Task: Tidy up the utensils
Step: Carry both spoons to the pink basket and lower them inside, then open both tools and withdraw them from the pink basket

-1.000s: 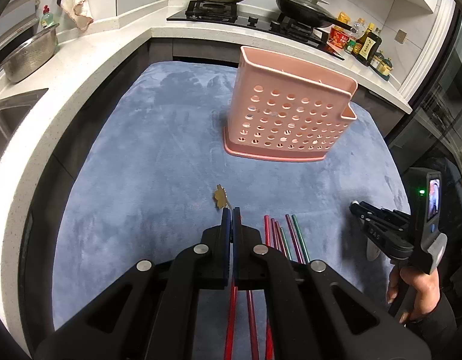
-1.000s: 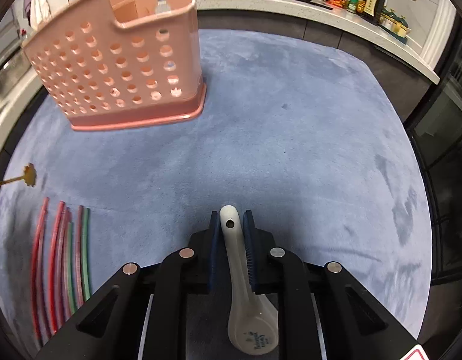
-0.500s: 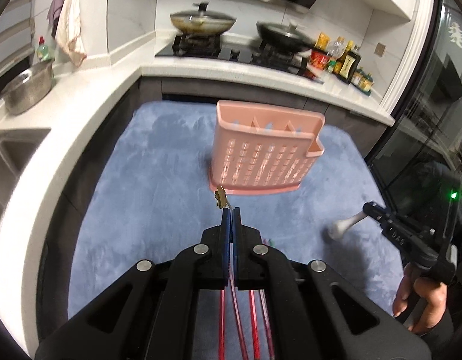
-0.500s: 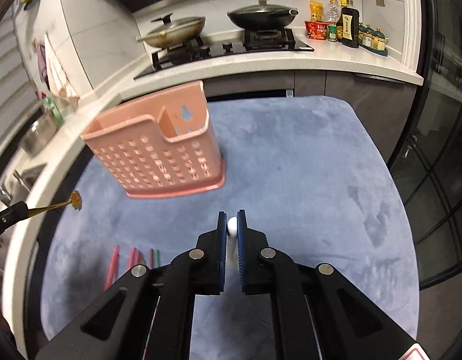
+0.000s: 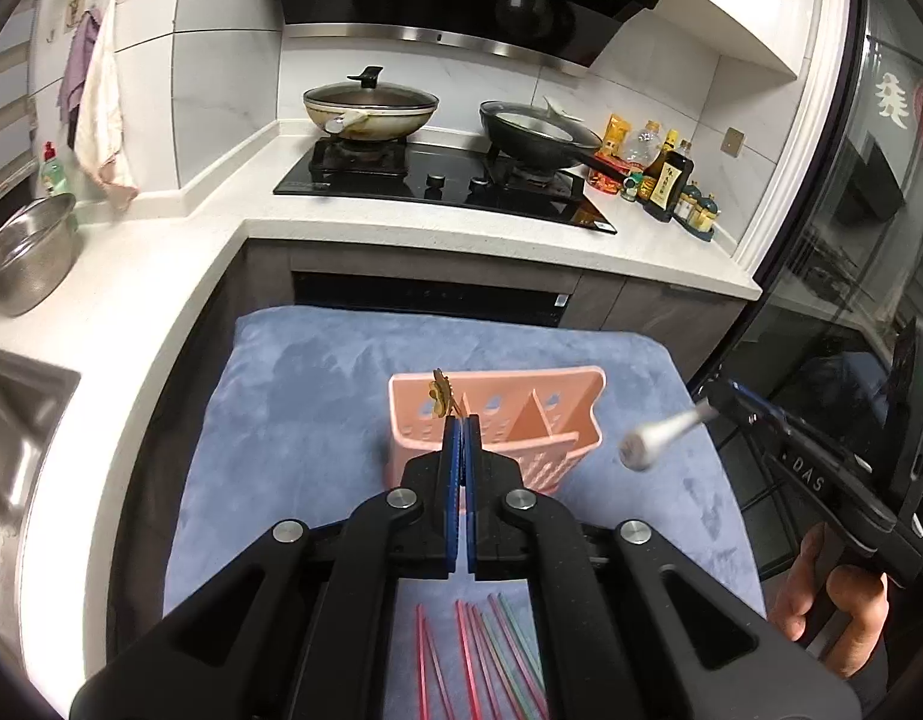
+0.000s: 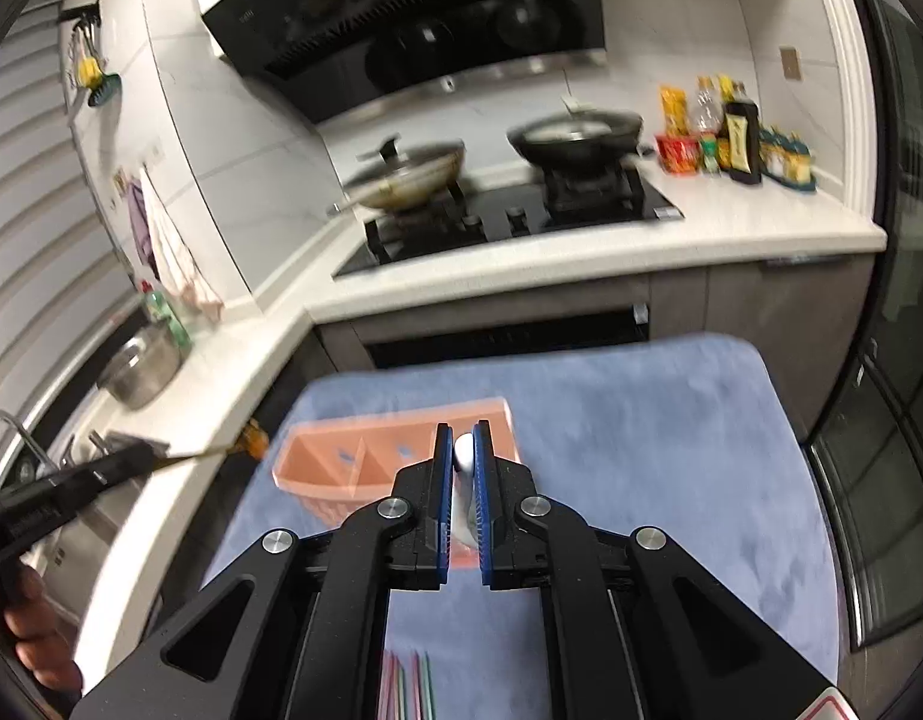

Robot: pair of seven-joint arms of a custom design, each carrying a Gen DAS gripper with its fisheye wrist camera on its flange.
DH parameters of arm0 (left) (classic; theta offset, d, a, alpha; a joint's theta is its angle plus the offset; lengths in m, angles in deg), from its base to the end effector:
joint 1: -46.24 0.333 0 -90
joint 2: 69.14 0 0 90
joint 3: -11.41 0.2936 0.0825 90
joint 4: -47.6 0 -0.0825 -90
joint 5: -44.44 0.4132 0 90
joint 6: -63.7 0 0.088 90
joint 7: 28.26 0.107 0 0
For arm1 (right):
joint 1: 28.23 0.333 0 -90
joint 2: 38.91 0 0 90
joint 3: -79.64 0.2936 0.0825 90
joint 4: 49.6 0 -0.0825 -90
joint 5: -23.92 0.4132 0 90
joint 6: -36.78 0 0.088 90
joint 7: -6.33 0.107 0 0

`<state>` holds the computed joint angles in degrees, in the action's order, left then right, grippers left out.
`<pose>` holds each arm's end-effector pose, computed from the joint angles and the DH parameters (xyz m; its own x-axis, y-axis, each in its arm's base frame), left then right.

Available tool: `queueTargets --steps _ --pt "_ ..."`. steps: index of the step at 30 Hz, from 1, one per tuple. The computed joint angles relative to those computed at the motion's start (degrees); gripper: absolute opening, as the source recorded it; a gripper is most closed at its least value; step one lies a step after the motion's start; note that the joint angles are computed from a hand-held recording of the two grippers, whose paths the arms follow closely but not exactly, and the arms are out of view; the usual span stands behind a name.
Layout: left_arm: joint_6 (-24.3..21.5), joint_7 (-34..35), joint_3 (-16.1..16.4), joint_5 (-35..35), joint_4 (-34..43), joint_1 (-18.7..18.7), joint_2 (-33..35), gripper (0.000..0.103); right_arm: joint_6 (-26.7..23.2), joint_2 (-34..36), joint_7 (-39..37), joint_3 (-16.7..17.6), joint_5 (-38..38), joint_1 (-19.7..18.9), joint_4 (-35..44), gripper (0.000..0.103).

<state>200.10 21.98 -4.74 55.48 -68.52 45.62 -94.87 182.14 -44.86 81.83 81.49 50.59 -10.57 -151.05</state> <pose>0.4757 -0.1729 0.6920 0.2026 -0.9600 0.1934 -0.6409 -0.2793 -0.7150 0.5757 0.1995 0.6731 0.4308 -0.8642 -0.2598 -0.6347 -0.0855 -0.7680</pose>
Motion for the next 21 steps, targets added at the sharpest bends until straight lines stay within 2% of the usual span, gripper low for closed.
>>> queueTargets --steps 8,11,17,19,21 --pt "-5.09 2.31 2.4 -2.81 6.41 -1.14 7.91 0.001 -1.72 9.69 2.54 2.05 -1.89 -1.21 10.34 0.007" --pt "-6.6 2.48 3.29 -3.52 6.98 -1.37 9.52 0.001 -2.68 11.77 3.92 2.85 -3.11 -1.9 11.46 0.007" --pt "-6.48 1.92 4.31 -3.5 7.12 -1.28 11.65 0.003 -3.85 13.99 4.97 4.05 -4.83 -2.57 12.45 0.007" --pt "-6.6 0.03 4.11 -2.16 6.98 -0.93 11.68 0.016 -3.53 13.86 5.16 4.3 -5.52 -2.56 12.1 0.008" --pt "-5.89 -1.77 3.93 -0.57 6.35 -0.6 11.13 0.045 -2.37 13.11 5.26 4.38 -6.23 -2.5 11.18 0.01"
